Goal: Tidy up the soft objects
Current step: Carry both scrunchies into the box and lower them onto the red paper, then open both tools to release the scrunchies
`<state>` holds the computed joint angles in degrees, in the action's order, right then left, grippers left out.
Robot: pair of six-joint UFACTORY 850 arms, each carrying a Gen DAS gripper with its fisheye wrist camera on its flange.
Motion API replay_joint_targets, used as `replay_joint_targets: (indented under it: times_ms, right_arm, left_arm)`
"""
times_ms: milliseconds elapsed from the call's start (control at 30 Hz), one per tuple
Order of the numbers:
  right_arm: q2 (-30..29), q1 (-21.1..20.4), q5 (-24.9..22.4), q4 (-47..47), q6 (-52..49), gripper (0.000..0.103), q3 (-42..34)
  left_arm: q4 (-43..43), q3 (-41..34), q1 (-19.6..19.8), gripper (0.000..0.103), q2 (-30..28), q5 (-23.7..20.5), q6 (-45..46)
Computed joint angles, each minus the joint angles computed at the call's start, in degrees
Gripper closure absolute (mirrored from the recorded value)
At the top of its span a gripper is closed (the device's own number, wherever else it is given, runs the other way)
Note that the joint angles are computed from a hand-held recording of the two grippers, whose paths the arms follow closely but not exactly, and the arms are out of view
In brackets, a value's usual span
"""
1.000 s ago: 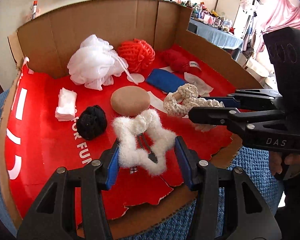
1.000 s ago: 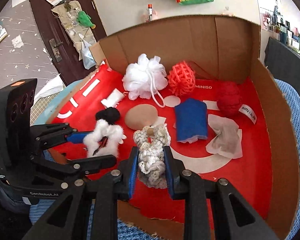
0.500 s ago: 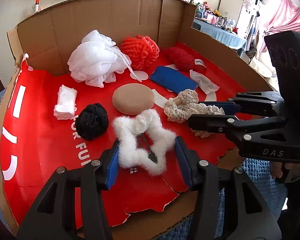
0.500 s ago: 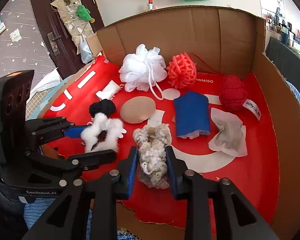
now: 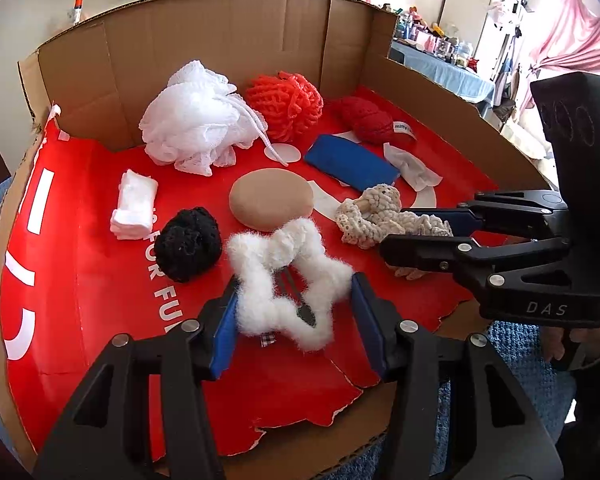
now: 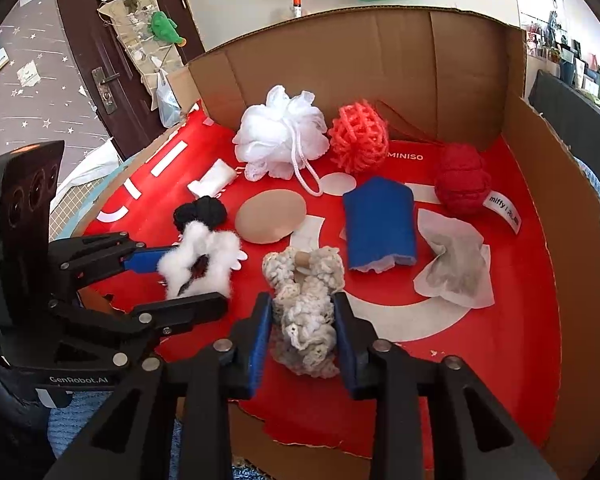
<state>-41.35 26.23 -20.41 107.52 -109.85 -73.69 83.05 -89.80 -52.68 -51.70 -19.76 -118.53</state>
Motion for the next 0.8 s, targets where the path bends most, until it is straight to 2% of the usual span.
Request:
replay_joint_targets:
  times_ms: [267,367,467,667,800]
  right_arm:
    - [0.27,0.13,-0.1,2.23,-2.46,0.066,0.53]
    - [0.27,0.15,0.04,2.56,-2.76,0.064,0.54]
    - [0.43,0.15,-0.01,4.62,-4.78,0.056,0.98]
    - [0.59,0.04,-0.24,7.34,-7.32,0.054,1.47]
    - [0.71,-0.05,-0.53,8.72,-8.39,0.047,1.78]
  left_arm:
    - [1.41,0.19,0.02,0.051,0.03,0.02,-1.54]
    - [1.12,0.14,-0.03,0.047,0.02,-0.14,-1.3]
    - [0.41,-0.28,-0.22,0.046,-0.24,-0.79,-0.31]
    - [0.44,-0.45,-0.26,0.046,-0.31,-0.83,-0.52]
    - [1.45,-0.11,-0.29,0.04,-0.12,-0.91,-1.93]
